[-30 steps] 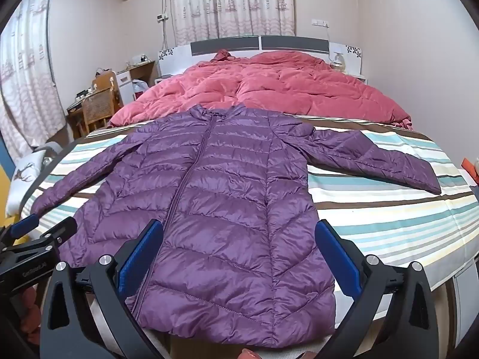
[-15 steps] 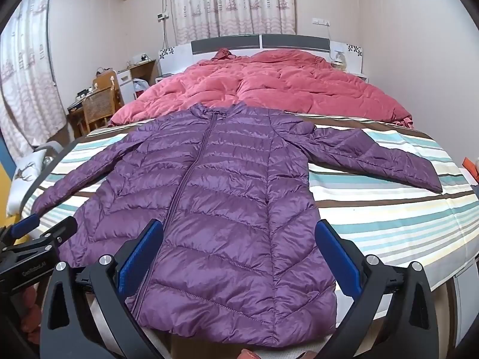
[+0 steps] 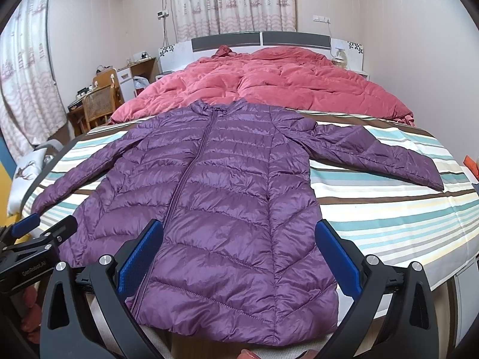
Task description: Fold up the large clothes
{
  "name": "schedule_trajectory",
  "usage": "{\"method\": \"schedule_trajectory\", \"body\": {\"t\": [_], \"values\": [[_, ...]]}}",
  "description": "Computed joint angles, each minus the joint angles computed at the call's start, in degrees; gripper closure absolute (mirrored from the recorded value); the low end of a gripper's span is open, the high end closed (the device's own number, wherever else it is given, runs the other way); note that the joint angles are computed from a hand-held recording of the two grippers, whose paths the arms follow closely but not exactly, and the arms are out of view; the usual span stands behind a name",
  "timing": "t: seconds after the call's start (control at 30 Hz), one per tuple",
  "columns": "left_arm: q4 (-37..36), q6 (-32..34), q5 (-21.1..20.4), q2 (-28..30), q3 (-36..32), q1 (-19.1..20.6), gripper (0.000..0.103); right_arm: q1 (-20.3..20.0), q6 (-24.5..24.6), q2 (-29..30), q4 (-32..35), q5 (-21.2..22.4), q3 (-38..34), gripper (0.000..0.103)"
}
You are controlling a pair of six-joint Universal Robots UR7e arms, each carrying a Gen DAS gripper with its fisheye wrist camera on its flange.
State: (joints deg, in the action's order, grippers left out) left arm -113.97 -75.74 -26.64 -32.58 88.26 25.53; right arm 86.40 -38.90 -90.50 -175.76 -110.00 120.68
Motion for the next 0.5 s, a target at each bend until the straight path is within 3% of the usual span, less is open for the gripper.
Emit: {"method": "schedule_trajectory", "body": {"t": [0.5], "values": [[-0.6, 0.2, -0.3, 0.3, 0.0, 0.0, 0.002, 0.0, 0.6, 0.0, 1.3, -0.6, -0.4, 0.003]]}}
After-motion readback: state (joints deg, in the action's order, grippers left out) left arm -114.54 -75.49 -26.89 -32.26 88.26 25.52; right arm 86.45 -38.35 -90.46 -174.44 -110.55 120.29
